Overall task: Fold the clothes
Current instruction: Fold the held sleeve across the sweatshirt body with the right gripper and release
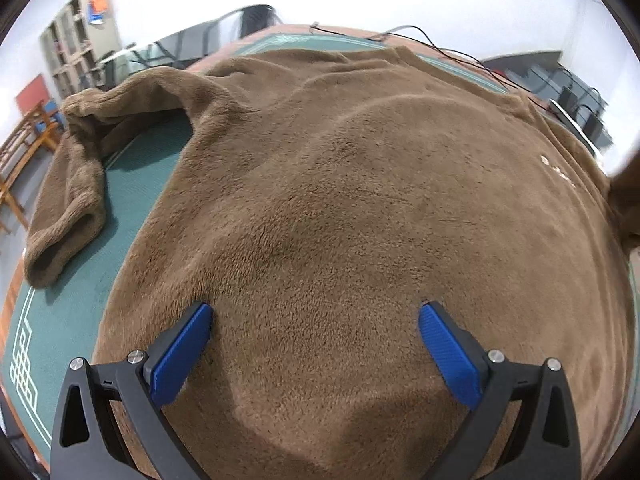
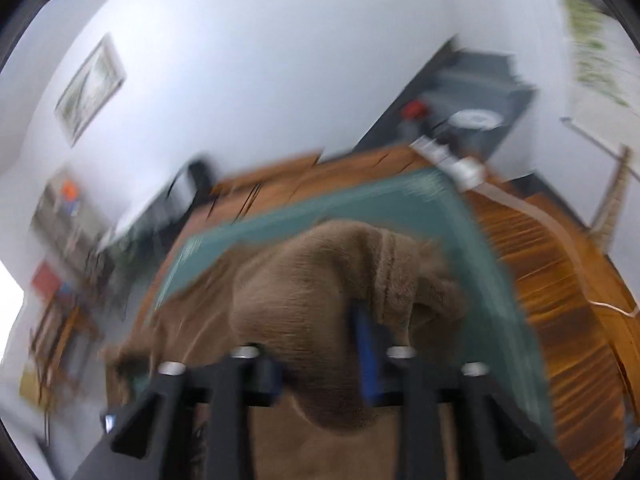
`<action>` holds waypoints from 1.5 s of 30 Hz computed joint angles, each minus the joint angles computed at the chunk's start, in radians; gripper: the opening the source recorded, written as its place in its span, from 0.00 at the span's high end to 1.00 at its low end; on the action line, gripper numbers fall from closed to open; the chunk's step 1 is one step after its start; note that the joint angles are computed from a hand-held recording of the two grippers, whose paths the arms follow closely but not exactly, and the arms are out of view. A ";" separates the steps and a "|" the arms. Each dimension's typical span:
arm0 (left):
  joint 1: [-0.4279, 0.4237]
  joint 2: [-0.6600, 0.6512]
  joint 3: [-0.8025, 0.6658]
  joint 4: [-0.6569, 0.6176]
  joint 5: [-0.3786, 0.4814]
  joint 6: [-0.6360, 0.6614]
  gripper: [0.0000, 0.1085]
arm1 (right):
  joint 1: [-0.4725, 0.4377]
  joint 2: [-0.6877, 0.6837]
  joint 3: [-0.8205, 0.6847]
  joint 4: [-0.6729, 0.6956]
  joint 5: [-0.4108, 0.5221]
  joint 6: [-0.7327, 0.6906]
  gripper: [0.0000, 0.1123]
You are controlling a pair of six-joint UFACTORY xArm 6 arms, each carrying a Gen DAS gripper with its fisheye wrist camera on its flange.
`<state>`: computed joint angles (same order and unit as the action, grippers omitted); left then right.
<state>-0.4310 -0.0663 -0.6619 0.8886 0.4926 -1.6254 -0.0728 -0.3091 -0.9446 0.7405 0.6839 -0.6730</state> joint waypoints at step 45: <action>0.083 -0.315 0.297 -0.550 -0.239 0.696 0.05 | -0.087 0.130 0.003 0.165 0.718 -0.126 0.20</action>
<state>-0.3483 -0.3811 -0.3647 0.3383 0.2535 -0.9292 -0.1603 -0.1787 -0.9416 0.9050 1.4019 -0.7994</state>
